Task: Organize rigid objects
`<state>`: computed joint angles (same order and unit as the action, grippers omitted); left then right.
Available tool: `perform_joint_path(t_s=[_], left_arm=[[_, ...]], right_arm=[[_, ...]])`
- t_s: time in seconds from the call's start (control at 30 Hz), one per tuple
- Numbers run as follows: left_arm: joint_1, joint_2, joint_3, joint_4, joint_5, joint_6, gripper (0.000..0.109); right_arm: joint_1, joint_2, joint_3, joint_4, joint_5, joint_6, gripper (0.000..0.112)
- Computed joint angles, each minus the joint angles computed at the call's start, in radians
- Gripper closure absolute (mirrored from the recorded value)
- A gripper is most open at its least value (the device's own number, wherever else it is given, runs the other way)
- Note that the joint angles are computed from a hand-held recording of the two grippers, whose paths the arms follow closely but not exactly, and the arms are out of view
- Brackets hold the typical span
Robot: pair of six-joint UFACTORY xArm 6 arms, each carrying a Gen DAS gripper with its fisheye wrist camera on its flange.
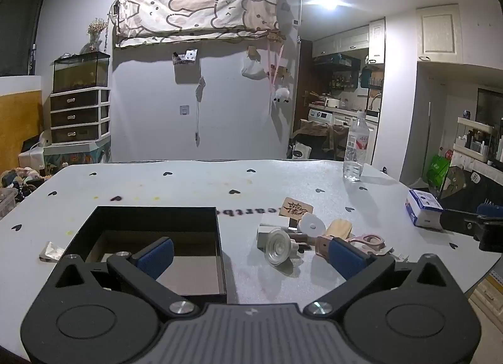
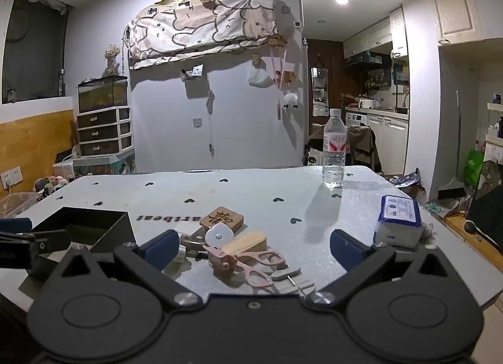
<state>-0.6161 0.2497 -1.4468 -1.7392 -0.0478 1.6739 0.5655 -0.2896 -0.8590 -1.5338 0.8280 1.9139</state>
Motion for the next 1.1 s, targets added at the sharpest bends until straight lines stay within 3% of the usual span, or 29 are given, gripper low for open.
perform_joint_path(t_s=[1.1], left_arm=[[0.0,-0.001,0.002,-0.003,0.001,0.004,0.006]], right_arm=[[-0.004,0.0,-0.001,0.001,-0.005,-0.001,0.009]])
